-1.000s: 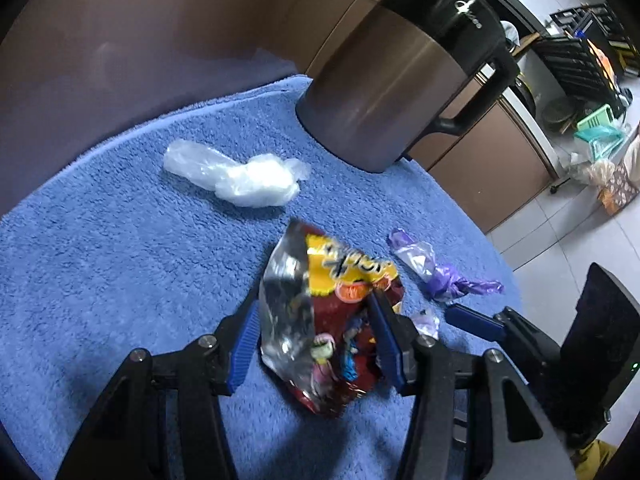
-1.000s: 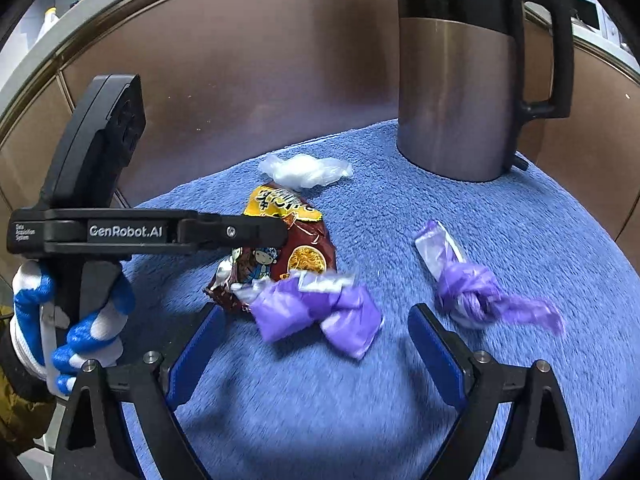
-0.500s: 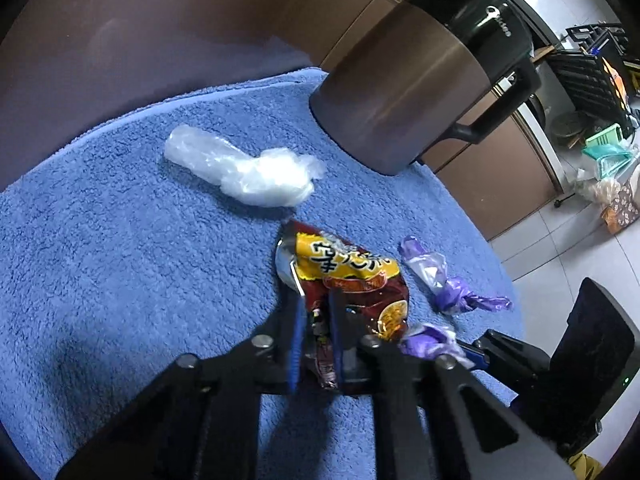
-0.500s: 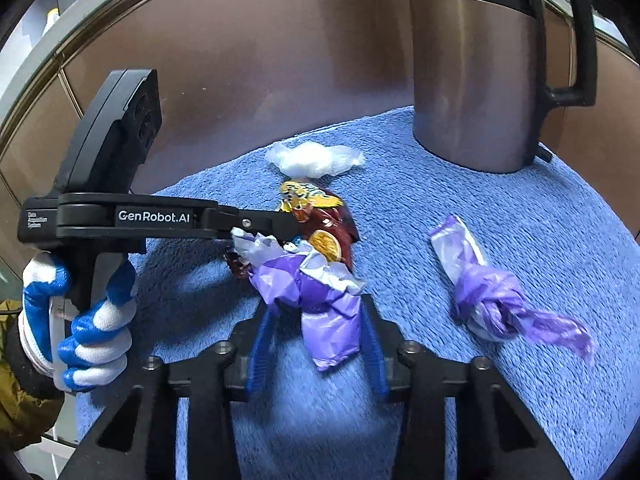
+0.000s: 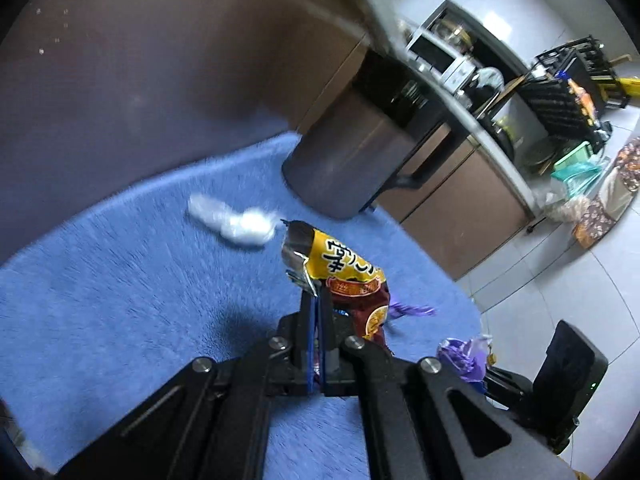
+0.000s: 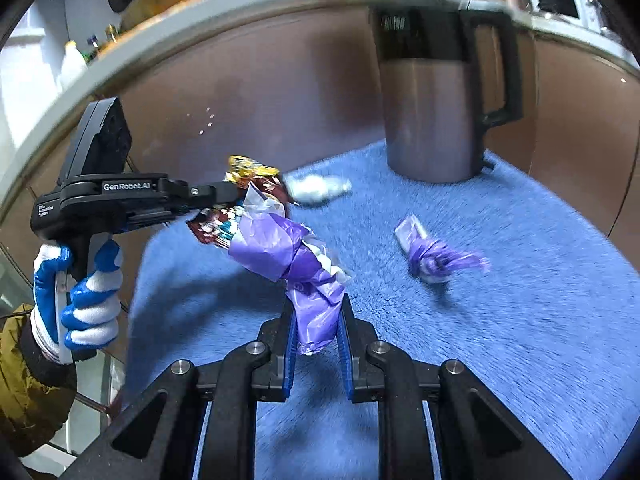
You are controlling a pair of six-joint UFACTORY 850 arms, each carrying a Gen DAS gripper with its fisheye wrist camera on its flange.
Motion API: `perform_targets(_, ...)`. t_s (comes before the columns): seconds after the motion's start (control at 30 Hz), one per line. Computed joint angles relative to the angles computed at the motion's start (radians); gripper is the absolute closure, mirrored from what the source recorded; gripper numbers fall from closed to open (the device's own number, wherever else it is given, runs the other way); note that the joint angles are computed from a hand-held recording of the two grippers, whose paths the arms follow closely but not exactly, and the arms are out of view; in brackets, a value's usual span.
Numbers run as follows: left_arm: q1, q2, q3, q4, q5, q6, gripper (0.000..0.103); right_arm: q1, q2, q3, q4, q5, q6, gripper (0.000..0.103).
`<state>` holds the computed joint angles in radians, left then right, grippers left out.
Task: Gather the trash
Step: 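Carry snack bag and purple wrapper over the bin and open both grippers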
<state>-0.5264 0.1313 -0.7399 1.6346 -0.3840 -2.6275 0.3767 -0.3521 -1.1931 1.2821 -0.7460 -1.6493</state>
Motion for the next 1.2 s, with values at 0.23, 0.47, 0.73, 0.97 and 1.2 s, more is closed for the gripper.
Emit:
perform_targets(0.23,-0.153,0.097,-0.073,-0.240,-0.234,0.289,0.103,-0.089,0.174,0.109,0.084,-0.058,-0.058,0.086)
perform_targets(0.47,-0.300,0.081,-0.180,-0.296,-0.403,0.398,0.103,-0.224,0.300,0.190,0.124,-0.101,-0.095,0.086)
perform_targets(0.73,-0.402,-0.046,-0.328,-0.290,-0.423,0.456,0.103,-0.425,0.386,0.275,0.130,-0.125,-0.113,0.086)
perform_targets(0.97,-0.430,-0.212,-0.489,-0.295,-0.354,0.507,0.103,-0.578,0.396,0.307,0.145,-0.135,-0.125,0.086)
perform_targets(1.2,-0.428,-0.430,-0.714,-0.386,-0.240,0.676,0.103,-0.683,0.352,0.320,0.160,-0.119,-0.135,0.086)
